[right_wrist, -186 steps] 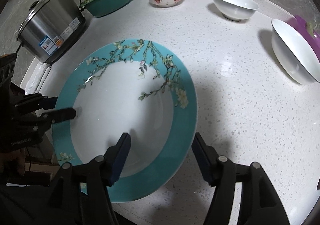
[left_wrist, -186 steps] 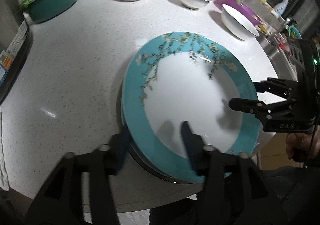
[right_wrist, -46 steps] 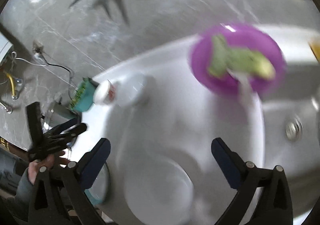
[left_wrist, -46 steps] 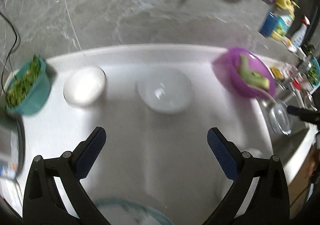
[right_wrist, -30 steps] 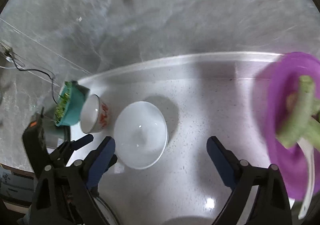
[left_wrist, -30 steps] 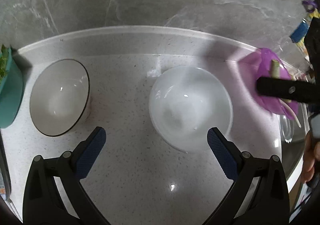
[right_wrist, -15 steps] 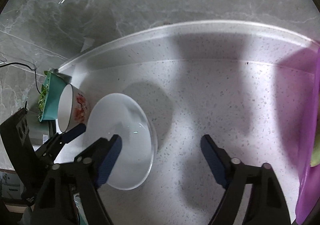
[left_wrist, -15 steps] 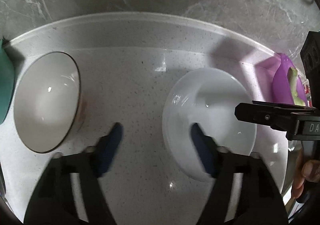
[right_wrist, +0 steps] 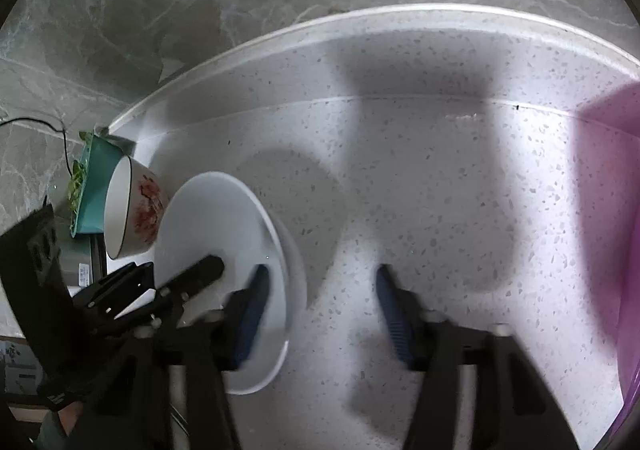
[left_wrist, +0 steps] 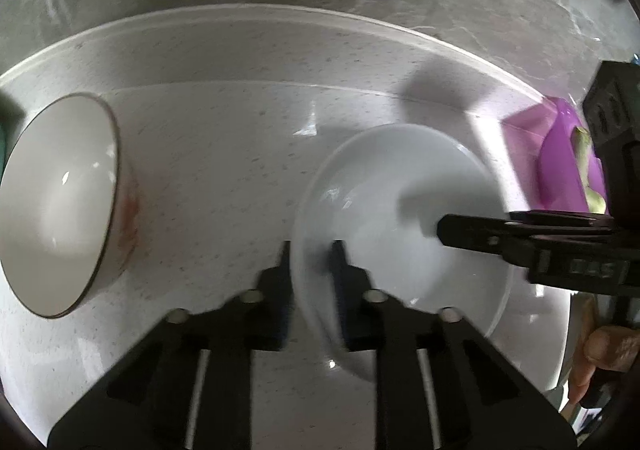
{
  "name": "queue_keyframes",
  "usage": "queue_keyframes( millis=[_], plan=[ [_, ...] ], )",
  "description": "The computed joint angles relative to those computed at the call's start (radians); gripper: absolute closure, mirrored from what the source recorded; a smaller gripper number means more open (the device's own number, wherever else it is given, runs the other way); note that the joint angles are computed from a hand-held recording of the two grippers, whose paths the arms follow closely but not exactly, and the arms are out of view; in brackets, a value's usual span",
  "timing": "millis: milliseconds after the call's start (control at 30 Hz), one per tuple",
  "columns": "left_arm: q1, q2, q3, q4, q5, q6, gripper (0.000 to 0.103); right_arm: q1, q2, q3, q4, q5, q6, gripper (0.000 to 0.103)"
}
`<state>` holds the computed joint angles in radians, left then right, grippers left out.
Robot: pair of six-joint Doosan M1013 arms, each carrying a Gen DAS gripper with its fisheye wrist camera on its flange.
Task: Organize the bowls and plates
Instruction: 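Move both tools to the plain white bowl and grasp its rim, then carry the white bowl onto the white deep plate and open both tools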
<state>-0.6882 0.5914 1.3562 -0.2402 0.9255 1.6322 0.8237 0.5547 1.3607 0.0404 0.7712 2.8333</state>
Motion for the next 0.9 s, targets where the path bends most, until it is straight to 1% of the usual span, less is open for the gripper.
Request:
queue_keyframes(
  millis=[67, 133, 167, 233, 333, 467, 600, 767, 900],
  plan=[
    [-0.003, 0.003, -0.006, -0.003, 0.004, 0.002, 0.093, 0.0, -0.001, 0.002, 0.007, -0.01, -0.007, 0.08],
    [0.0, 0.007, -0.01, -0.023, 0.009, 0.005, 0.093, 0.0, -0.003, 0.005, 0.017, -0.028, -0.02, 0.09],
    [-0.001, 0.008, -0.012, -0.022, 0.011, 0.004, 0.093, 0.001, -0.001, 0.0, 0.014, -0.025, -0.021, 0.091],
    [-0.004, 0.008, -0.013, -0.014, 0.011, -0.002, 0.093, 0.004, 0.006, -0.012, 0.002, -0.008, -0.02, 0.091],
    [-0.005, 0.006, -0.014, -0.015, 0.017, -0.003, 0.093, 0.006, 0.003, -0.004, -0.004, -0.02, -0.005, 0.091],
    [-0.004, -0.002, -0.01, -0.018, 0.02, -0.003, 0.094, 0.01, -0.001, -0.006, -0.023, -0.015, 0.013, 0.091],
    [-0.013, -0.014, -0.012, -0.014, 0.018, -0.003, 0.094, 0.015, -0.009, -0.008, -0.052, -0.011, 0.039, 0.091],
    [-0.023, -0.054, 0.009, -0.029, 0.013, 0.028, 0.094, 0.037, -0.042, 0.004, -0.121, -0.002, 0.111, 0.09],
    [-0.04, -0.097, 0.035, -0.047, 0.009, 0.057, 0.094, 0.068, -0.082, 0.024, -0.192, 0.014, 0.193, 0.089]
  ],
)
